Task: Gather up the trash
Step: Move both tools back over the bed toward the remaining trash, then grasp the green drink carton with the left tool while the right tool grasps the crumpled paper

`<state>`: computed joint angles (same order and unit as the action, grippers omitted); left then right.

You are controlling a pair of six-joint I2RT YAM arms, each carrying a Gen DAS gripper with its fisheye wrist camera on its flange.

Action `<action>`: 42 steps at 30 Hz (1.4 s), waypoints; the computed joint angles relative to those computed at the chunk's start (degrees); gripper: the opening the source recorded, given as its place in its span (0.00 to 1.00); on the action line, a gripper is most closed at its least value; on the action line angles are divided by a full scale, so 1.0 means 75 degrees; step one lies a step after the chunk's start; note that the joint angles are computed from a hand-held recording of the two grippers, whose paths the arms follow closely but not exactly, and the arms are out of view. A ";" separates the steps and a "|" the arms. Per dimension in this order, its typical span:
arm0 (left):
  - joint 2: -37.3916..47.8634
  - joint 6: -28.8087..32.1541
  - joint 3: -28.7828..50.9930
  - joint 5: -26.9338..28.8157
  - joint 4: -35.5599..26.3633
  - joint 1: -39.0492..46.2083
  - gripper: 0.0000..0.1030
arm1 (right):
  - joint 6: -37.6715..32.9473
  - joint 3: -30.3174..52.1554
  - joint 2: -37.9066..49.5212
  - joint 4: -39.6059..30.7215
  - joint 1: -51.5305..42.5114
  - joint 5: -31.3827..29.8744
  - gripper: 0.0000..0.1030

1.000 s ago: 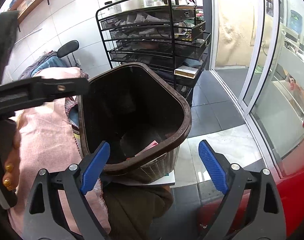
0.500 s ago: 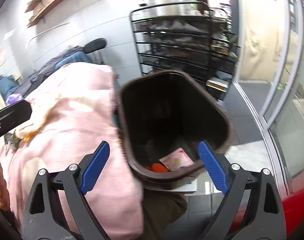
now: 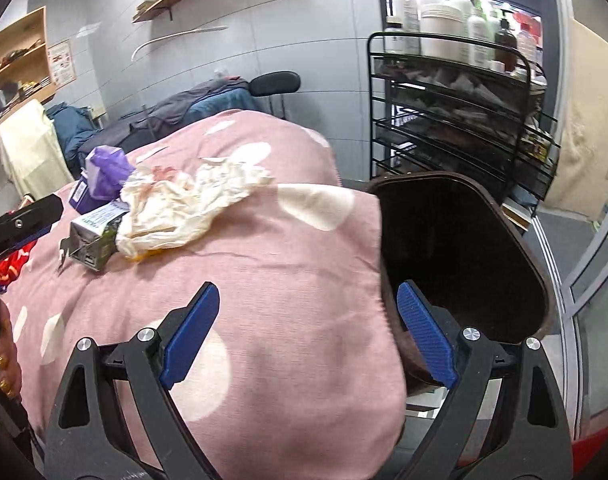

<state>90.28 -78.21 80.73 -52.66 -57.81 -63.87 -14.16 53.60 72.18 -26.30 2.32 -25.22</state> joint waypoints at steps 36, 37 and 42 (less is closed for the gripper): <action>-0.2486 0.0266 -0.3472 0.3821 0.3173 0.2547 0.51 | -0.0332 0.0568 0.0230 0.0008 0.2739 0.0769 0.87; -0.2530 0.0234 -0.3481 0.3717 0.3122 0.2459 0.51 | -0.0317 0.0684 0.0380 -0.0023 0.2868 0.0829 0.87; -0.2743 0.0007 -0.3524 0.3123 0.2734 0.1955 0.47 | -0.0357 0.1258 0.1139 -0.0143 0.3368 0.1151 0.84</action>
